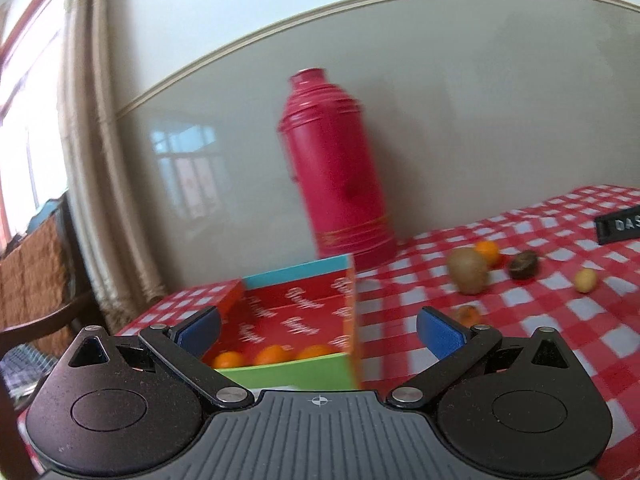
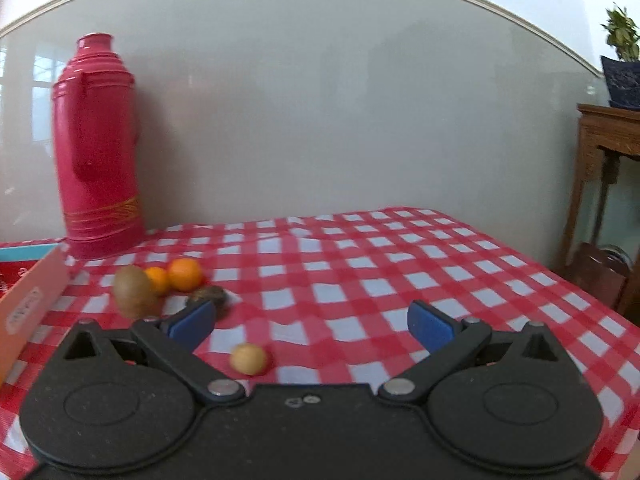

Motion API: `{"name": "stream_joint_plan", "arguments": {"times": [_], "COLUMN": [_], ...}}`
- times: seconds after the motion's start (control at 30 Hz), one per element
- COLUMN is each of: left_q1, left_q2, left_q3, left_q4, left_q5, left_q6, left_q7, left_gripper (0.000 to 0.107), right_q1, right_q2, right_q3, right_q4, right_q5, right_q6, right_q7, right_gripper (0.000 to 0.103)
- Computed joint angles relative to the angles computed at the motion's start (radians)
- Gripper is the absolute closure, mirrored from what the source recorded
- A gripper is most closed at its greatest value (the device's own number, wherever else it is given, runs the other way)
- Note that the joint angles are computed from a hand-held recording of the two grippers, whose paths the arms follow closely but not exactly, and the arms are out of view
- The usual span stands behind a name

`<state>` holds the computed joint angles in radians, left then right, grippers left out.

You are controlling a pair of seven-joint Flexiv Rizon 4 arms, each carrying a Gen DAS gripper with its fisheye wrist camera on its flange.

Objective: Organize fruits
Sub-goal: 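Move the left tool toward the brown-orange fruit while the right tool withdraws from the box, then close the left tool on the brown-orange round fruit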

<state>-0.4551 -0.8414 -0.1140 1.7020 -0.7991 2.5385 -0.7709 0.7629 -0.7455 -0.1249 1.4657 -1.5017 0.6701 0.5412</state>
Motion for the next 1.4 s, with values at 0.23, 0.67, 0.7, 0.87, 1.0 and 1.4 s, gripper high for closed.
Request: {"name": "stream_joint_plan", "arguments": {"times": [0.23,0.67,0.7,0.87,1.0,1.4], "left_q1": [-0.013,-0.026,-0.024,-0.065,-0.096,-0.18], "left_q2": [-0.028,-0.053,-0.052,-0.071,-0.083,-0.112], "left_q3": [-0.011,0.02,0.023,0.086,0.139,0.335], "left_q4": [-0.061,-0.158,-0.161,-0.209,-0.25,-0.311], "left_q5": [0.071,0.039,0.045,0.015,-0.028,-0.069], "left_q6": [-0.092,-0.31,-0.325,-0.405,-0.489,-0.721], "left_q7": [0.004,-0.106,-0.119,-0.108,-0.114,-0.239], "left_gripper": [0.004,0.004,0.004,0.023,0.028,0.039], "right_q1": [-0.007,-0.022,-0.023,-0.026,-0.029,-0.032], "right_q2": [0.026,0.043,0.045,0.049,0.052,0.042], "right_q3": [0.01,0.03,0.03,0.033,0.035,0.033], "right_q4": [0.046,0.074,0.077,0.082,0.086,0.072], "right_q5": [-0.009,-0.033,-0.035,-0.042,-0.047,-0.064], "right_q6": [-0.023,-0.033,-0.032,-0.034,-0.034,-0.013], "right_q7": [0.017,0.0,0.004,0.014,0.028,0.03], "right_gripper": [0.006,0.006,0.006,0.006,0.006,0.006]}}
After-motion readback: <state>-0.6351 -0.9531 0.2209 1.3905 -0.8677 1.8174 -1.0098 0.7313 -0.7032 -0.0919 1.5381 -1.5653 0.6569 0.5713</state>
